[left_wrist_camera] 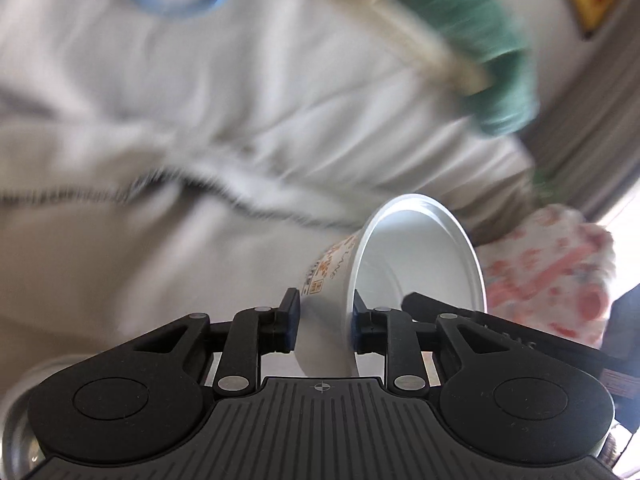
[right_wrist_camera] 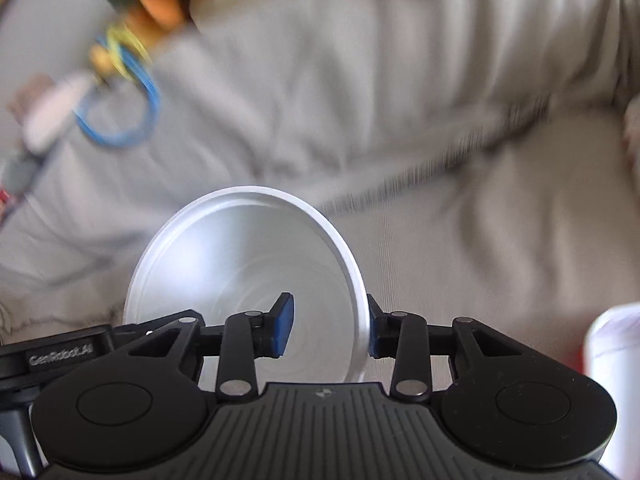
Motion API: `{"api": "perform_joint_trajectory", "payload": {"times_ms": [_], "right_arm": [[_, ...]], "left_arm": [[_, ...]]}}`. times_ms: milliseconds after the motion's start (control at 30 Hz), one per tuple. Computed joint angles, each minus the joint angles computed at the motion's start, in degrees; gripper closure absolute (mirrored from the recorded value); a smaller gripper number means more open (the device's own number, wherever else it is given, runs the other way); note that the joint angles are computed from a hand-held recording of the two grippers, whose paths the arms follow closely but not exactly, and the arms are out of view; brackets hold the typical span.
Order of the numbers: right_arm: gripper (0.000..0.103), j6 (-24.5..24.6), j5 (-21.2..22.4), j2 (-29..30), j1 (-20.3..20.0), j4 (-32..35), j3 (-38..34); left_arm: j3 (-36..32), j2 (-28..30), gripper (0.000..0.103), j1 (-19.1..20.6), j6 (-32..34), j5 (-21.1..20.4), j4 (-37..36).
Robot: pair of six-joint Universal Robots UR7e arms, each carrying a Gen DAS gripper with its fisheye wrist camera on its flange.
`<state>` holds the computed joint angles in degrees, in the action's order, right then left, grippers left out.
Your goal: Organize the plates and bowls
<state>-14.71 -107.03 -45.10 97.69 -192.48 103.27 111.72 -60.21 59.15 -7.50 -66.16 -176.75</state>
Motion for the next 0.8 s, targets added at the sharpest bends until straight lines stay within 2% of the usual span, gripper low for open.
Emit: {"api": "perform_joint_trajectory", "payload": {"times_ms": [67,167,300,367,433,533,567,633,700,767,800], "right_arm": [[0.066,-1.7,0.7,-3.3,1.3,-3.0,3.7],[0.066,-2.0,0.0,-8.3,2.8,-1.4,7.8],[0.066,-2.5,-3.3,-12.7,3.9,0.0,13.6],[0.066,-2.5,-4.4,-13.7,3.6,1.1,15.8],[0.066,-2.4,-4.7,-13.5,2.8,2.4,17.3],[0.066,-1.9,-6.9,-11.2,2.1,3.7,17.2],[0.066,-2.6,-8.3,-10.3,2.4,2.5,17.2],[0.066,-4.6,-11.3,-8.7,3.6,-1.3,17.1],[0.061,-6.7,-13.3,-8.0,5.0,-4.5,16.9],[0.060,-7.9,-15.3,-7.3,6.7,-6.6,16.3],[0.059,-8.7,-15.7,-7.1,7.4,-6.6,15.5]], "left_arm": [[2.6,-3.1,0.073,-2.4,0.9,-0.1,-0.1],[4.6,-6.9,0.072,-4.8,-0.1,-0.5,6.2],[7.9,-9.6,0.072,-5.6,-3.7,-2.0,11.0],[9.4,-9.8,0.072,-5.8,-5.1,-0.4,12.4],[10.1,-9.1,0.074,-5.3,-6.6,1.2,14.3],[9.9,-9.2,0.075,-2.9,-8.9,-0.9,17.0],[10.3,-9.9,0.079,-2.4,-8.7,-1.6,17.0],[11.6,-12.4,0.079,-1.6,-7.5,-2.9,15.4],[13.2,-15.4,0.079,-0.9,-6.4,-3.1,12.9],[14.7,-18.5,0.079,-0.4,-6.6,-1.4,11.3],[15.3,-19.8,0.079,-0.3,-7.0,0.9,10.6]]}}
